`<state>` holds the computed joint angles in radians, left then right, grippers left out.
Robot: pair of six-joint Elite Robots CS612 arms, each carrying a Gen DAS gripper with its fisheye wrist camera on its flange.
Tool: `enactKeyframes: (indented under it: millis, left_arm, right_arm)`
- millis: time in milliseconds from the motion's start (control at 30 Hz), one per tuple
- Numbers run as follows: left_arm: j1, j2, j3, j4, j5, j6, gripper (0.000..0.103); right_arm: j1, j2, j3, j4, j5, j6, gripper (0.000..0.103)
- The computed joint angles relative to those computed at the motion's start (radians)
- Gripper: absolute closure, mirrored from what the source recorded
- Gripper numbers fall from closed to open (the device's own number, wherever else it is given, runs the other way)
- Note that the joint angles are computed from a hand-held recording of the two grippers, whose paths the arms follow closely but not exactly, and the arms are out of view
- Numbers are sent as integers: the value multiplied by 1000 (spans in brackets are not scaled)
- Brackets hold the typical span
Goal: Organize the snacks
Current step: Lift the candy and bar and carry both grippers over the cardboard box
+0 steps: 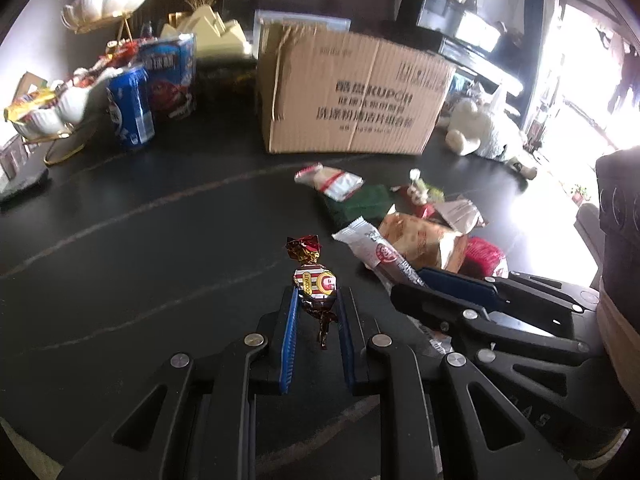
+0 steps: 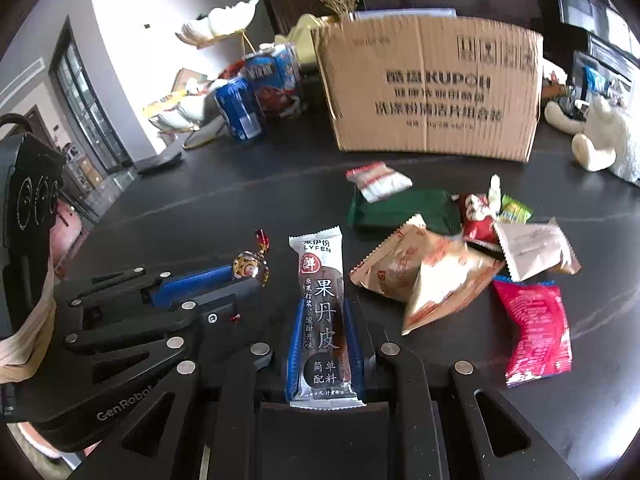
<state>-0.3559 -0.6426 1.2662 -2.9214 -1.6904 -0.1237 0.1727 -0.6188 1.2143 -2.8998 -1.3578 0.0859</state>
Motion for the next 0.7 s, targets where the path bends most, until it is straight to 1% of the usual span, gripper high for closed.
enactKeyframes:
  millis: [167,333,533,700]
  left_arm:
    - [-5,-25,27,-44,10,13,83]
    - [-10,-44,28,-73,16,33,83]
    - [-14,-53,1,-99,18,52,83]
    - [-18,-49,-35,-106,28,72,83]
  right_arm:
    - [-1,-21,20,-50,-20,7,82]
    - [-5,-40,32,-89,-35,11,82]
    - [-14,-57,28,-124,-50,25,82]
    - [-19,-60,7,-151,-75,26,82]
